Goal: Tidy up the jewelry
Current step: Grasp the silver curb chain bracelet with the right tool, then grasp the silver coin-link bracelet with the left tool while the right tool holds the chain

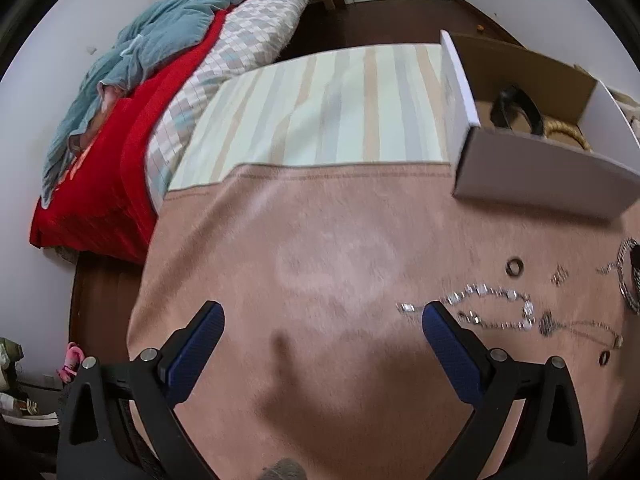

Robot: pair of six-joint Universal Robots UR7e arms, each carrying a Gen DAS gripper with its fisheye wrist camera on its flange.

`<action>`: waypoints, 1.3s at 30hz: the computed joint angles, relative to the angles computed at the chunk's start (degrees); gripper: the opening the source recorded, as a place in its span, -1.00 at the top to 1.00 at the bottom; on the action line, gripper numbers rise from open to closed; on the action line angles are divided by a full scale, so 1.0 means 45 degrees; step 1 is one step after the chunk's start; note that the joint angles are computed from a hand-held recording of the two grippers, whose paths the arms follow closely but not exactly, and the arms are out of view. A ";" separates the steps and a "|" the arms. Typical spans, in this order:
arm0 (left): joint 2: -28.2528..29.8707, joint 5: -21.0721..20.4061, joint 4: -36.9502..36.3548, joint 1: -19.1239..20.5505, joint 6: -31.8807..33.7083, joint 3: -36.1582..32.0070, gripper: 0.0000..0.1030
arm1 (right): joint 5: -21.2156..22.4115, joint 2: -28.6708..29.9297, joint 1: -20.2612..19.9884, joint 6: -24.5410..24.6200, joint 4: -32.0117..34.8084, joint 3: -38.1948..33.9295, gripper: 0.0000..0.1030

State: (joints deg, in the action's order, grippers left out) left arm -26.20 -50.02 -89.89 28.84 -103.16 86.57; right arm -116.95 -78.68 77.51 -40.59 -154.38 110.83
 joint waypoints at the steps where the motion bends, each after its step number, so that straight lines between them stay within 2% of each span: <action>1: -0.0043 -0.0011 -0.0271 -0.0016 0.0182 0.0122 -0.97 | 0.0181 -0.0151 -0.0062 0.0088 0.0182 0.0036 0.93; 8: -0.0171 -0.0225 -0.2246 -0.0317 0.1386 0.0837 -0.96 | 0.1979 -0.2057 -0.0356 0.0826 0.1899 0.0382 0.93; 11: -0.0158 -0.0341 -0.3247 -0.0357 0.2068 0.1047 -0.96 | 0.2412 -0.2702 -0.0468 0.1063 0.2530 0.0505 0.93; 14: -0.0477 -0.0638 -0.4716 -0.0171 0.2419 0.1730 -0.95 | 0.2574 -0.3151 -0.0612 0.1218 0.3080 0.0672 0.93; 20: -0.1177 -0.0742 -0.5880 0.0022 0.1935 0.2857 -0.89 | 0.2756 -0.3579 -0.0910 0.1443 0.3389 0.1197 0.93; 28: -0.1258 -0.0598 -0.5928 0.0058 0.2198 0.2973 -0.88 | 0.2856 -0.3338 -0.0856 0.1523 0.3313 0.1449 0.93; 32: -0.0883 -0.0382 -0.6551 0.0237 0.3845 0.2421 -0.88 | 0.2757 -0.3063 -0.0792 0.1775 0.3163 0.1298 0.93; 39: 0.0210 -0.0741 -0.7298 0.0527 0.7483 0.0882 -0.88 | 0.2366 -0.2747 -0.0775 0.2183 0.3037 0.1031 0.93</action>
